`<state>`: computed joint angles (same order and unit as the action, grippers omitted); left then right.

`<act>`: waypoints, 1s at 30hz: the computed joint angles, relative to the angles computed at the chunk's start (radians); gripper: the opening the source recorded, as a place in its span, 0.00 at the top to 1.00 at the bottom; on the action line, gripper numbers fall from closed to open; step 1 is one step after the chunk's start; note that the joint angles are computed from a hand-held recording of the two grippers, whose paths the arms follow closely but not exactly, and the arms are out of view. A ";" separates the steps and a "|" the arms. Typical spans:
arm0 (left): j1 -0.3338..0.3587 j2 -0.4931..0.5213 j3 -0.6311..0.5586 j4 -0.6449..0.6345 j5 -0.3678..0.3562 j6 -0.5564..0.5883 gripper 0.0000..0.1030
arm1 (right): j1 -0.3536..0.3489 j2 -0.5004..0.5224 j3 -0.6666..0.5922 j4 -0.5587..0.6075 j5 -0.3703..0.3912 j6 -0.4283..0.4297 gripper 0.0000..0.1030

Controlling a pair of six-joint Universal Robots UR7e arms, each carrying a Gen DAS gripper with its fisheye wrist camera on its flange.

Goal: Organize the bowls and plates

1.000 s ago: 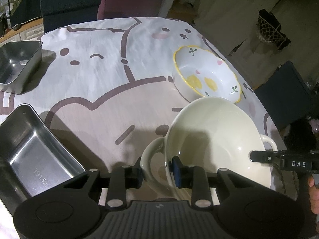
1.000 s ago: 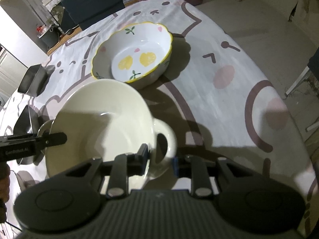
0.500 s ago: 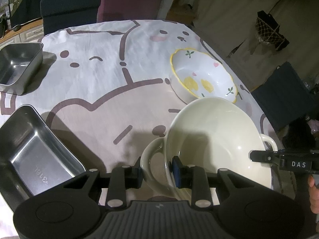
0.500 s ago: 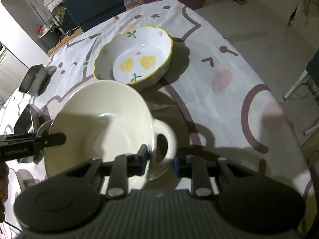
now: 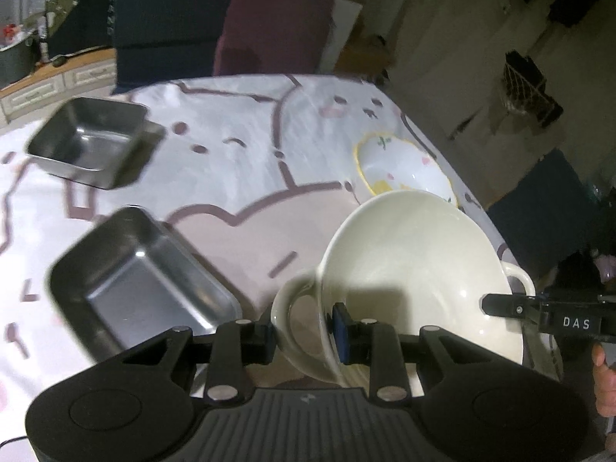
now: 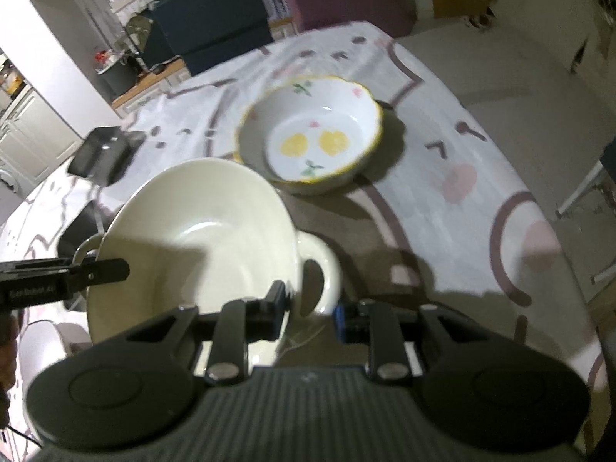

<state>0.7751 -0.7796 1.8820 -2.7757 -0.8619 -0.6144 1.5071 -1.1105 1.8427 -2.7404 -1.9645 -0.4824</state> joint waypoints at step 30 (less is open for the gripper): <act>-0.285 -0.657 0.506 0.518 0.228 -0.710 0.73 | 0.221 0.030 0.146 -0.021 0.136 -0.050 0.72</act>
<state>0.4897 -1.4365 2.3876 -2.2581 -0.6343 -1.3240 1.7277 -1.0802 1.9892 -2.7619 -1.8287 -0.5325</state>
